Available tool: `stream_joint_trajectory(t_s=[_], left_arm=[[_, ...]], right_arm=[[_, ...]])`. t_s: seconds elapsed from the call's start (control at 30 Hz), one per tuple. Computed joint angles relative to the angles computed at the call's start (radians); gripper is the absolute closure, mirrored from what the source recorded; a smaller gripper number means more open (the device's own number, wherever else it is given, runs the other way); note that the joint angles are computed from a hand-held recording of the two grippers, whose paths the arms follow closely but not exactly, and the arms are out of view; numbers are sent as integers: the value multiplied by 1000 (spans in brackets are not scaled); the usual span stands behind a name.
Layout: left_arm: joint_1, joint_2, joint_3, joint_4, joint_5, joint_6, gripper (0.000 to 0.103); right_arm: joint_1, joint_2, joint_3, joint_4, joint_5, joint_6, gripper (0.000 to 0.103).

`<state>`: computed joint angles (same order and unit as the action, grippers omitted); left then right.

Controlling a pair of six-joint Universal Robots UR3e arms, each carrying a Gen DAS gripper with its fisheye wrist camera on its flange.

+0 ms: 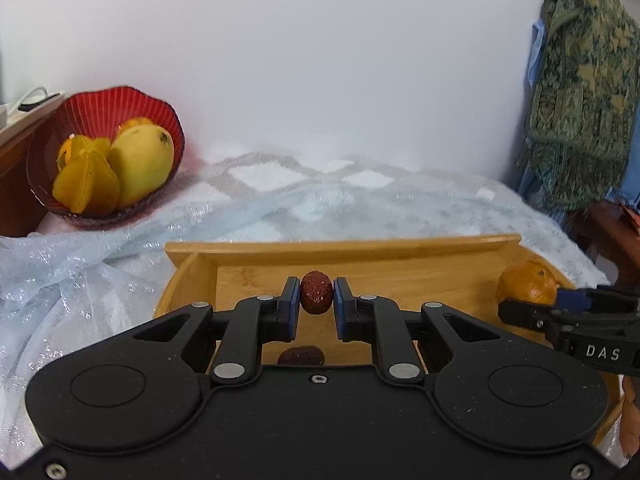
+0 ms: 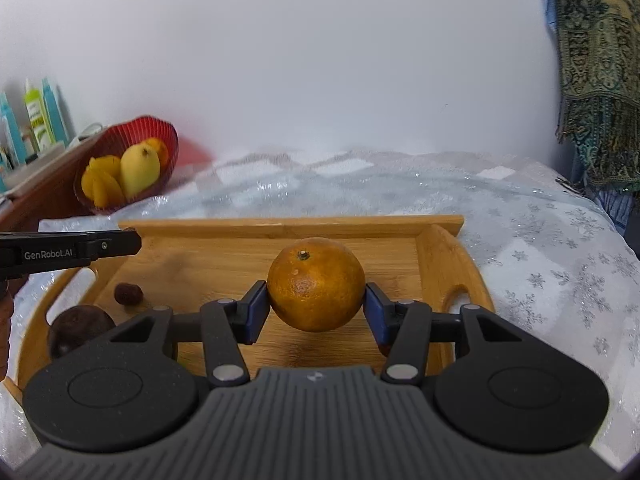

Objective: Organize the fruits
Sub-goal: 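Lower the red date with the left tool while the right tool lowers the large orange onto the tray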

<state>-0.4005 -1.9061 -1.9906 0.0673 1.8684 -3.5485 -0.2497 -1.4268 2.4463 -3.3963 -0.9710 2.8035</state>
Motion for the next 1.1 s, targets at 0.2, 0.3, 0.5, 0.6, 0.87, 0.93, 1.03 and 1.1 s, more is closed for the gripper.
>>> stream_joint_trajectory(t_s=[0.2,0.3,0.5,0.6,0.87,0.93,1.03,1.1], left_arm=[[9,-35,30,-46,-2,-7,87],[10,-38,33,-55,-3,-10,87],[14,-47,40,-81,-3,-20,87],[12,-50,43,-86,-3,-24,87],[0,-68,61,-99,17,-19,87],[0,-69,61,-98,17,-19,87],[0,-68,60,-98,17,-18,87],[0,-67,60,-99,17,-20,86]], right_arm=[[53,46,-42,4,-53,-7,48],[67,65,-59,7,-68,-8,48],[81,86,-73,2,-85,1,48],[81,88,-72,-3,-83,2,48],[79,89,-70,-6,-81,5,48],[79,89,-69,-7,-80,5,48],[81,90,-70,-9,-82,7,48],[81,90,-70,-11,-82,8,47]])
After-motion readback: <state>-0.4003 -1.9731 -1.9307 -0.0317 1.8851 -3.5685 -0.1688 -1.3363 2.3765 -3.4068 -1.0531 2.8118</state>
